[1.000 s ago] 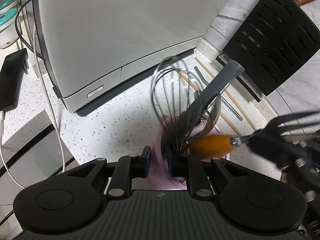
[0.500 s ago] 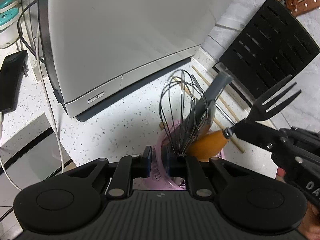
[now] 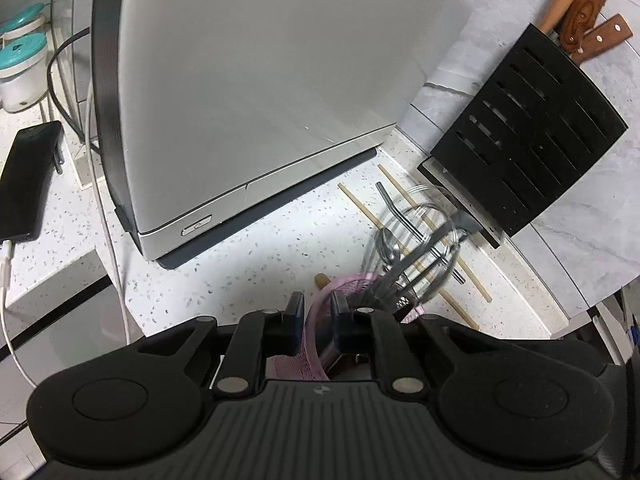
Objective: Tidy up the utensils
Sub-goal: 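Lower the fork into the pink cup and open the right tool, then move the open right tool to the silver spoon and grasp it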
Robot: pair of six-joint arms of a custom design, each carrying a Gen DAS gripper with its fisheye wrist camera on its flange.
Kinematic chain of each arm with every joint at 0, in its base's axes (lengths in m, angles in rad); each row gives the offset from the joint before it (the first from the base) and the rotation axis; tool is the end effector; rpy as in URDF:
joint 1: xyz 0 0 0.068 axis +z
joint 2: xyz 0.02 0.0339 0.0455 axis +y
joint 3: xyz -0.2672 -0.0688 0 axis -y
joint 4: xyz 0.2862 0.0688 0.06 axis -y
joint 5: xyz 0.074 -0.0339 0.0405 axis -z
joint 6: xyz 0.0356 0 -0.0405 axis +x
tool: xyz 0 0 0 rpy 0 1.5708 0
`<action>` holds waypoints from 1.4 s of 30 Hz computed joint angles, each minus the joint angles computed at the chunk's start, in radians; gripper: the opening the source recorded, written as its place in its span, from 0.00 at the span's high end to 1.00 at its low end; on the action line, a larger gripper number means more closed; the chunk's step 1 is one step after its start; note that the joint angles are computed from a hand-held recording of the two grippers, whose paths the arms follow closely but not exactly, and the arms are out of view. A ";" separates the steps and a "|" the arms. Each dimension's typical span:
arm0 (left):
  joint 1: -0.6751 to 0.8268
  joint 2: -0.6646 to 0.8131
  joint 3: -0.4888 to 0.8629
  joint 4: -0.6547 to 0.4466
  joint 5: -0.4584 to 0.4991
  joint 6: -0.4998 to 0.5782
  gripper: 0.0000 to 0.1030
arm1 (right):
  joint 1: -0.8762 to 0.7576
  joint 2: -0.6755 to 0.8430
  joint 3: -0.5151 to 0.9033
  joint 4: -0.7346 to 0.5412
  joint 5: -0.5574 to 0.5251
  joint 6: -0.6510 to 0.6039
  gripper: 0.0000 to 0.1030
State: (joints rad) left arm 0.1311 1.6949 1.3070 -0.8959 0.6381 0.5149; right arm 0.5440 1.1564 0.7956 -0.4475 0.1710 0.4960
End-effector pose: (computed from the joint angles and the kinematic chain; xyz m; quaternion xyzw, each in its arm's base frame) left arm 0.3693 0.0273 0.2275 0.2233 0.9140 -0.2513 0.2273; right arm 0.2399 0.1380 0.2343 0.0096 0.9253 0.1154 0.3611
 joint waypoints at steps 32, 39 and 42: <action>-0.003 0.028 0.018 -0.059 -0.058 0.061 0.86 | -0.137 -0.286 -0.165 0.010 -0.178 -0.006 0.78; -0.002 0.031 0.019 -0.060 -0.059 0.067 0.86 | -0.214 -0.373 -0.197 -0.066 -0.242 -0.033 0.66; -0.005 0.029 0.015 -0.060 -0.064 0.072 0.86 | -0.261 -0.369 -0.226 -0.075 -0.232 -0.044 0.66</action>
State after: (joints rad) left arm 0.1263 1.7241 1.3223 -0.9556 0.5737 0.5869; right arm 0.2832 0.7872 0.5699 -0.5227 -0.0606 0.4524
